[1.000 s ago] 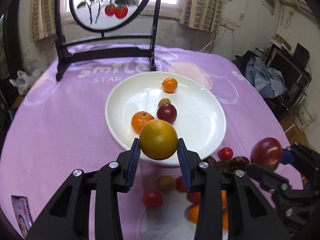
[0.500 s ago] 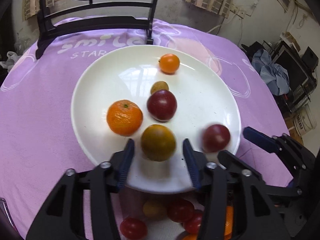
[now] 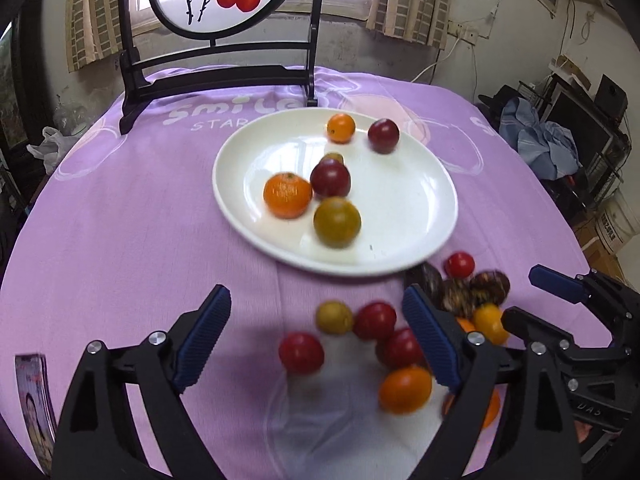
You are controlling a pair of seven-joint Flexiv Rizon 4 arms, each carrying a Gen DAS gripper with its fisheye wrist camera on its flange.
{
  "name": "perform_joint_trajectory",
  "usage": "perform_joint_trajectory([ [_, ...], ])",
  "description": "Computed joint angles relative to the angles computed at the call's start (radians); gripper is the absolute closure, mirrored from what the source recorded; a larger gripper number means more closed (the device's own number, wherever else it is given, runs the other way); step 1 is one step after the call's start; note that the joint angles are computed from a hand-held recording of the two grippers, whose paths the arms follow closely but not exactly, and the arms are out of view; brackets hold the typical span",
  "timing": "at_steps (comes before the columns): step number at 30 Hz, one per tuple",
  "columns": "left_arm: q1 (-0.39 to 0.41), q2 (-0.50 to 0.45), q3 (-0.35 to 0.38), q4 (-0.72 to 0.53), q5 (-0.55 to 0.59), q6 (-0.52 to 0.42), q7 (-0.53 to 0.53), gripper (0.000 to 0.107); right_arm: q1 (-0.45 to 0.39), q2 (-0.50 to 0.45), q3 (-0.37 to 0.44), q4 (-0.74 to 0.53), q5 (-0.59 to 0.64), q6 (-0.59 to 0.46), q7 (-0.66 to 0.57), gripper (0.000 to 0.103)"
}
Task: Organize fruits
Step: 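Grasp a mandarin with the right tool while the left tool grasps an orange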
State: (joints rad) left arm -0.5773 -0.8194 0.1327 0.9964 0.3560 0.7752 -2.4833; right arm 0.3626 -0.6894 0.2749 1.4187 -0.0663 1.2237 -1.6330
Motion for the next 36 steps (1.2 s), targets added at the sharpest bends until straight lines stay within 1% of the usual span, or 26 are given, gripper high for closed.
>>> perform_joint_trajectory([
  [4, -0.023, 0.034, -0.004, 0.073, 0.009, 0.013, -0.026, 0.021, -0.017, 0.059, 0.03, 0.106, 0.015, 0.023, -0.036, 0.043],
  [6, -0.029, 0.047, -0.009, 0.107, 0.012, 0.027, -0.039, 0.02, -0.023, 0.077, 0.043, 0.139, 0.025, 0.022, -0.05, 0.043],
  [9, -0.039, 0.053, -0.012, 0.135, 0.017, 0.031, -0.052, 0.019, -0.009, 0.095, 0.036, 0.189, 0.023, 0.02, -0.048, 0.043],
  [13, -0.044, 0.056, -0.014, 0.169, 0.028, 0.056, -0.068, 0.019, 0.007, 0.091, 0.022, 0.204, 0.026, 0.004, -0.011, 0.043],
  [16, -0.025, 0.069, -0.026, 0.212, 0.006, 0.107, -0.078, 0.019, 0.009, 0.084, 0.023, 0.201, 0.029, -0.008, 0.011, 0.043],
  [18, -0.026, 0.078, -0.016, 0.231, 0.007, 0.128, -0.094, 0.019, 0.032, 0.084, -0.001, 0.205, 0.007, -0.01, 0.039, 0.043],
  [20, -0.027, 0.083, -0.007, 0.241, 0.01, 0.136, -0.108, 0.018, 0.035, 0.082, 0.0, 0.205, -0.001, -0.014, 0.047, 0.043],
  [22, -0.018, 0.084, -0.015, 0.249, -0.002, 0.136, -0.102, 0.018, 0.036, 0.079, 0.005, 0.204, -0.005, -0.016, 0.048, 0.043],
  [25, -0.004, 0.086, -0.029, 0.263, -0.022, 0.164, -0.083, 0.018, 0.049, 0.071, -0.003, 0.2, -0.021, -0.012, 0.058, 0.043],
  [30, -0.009, 0.077, -0.028, 0.254, -0.035, 0.159, -0.059, 0.018, 0.055, 0.059, -0.005, 0.191, -0.037, -0.001, 0.069, 0.043],
  [31, -0.011, 0.075, -0.027, 0.252, -0.038, 0.157, -0.058, 0.018, 0.059, 0.059, -0.01, 0.193, -0.042, 0.005, 0.073, 0.046],
  [32, -0.01, 0.073, -0.027, 0.251, -0.041, 0.156, -0.057, 0.018, 0.068, 0.061, -0.025, 0.203, -0.052, 0.029, 0.087, 0.056],
  [33, -0.01, 0.072, -0.027, 0.251, -0.044, 0.155, -0.056, 0.018, 0.073, 0.064, -0.035, 0.213, -0.059, 0.045, 0.099, 0.06],
  [36, -0.009, 0.063, -0.027, 0.243, -0.052, 0.147, -0.051, 0.018, 0.016, 0.052, 0.029, 0.196, -0.011, 0.049, 0.08, 0.06],
])
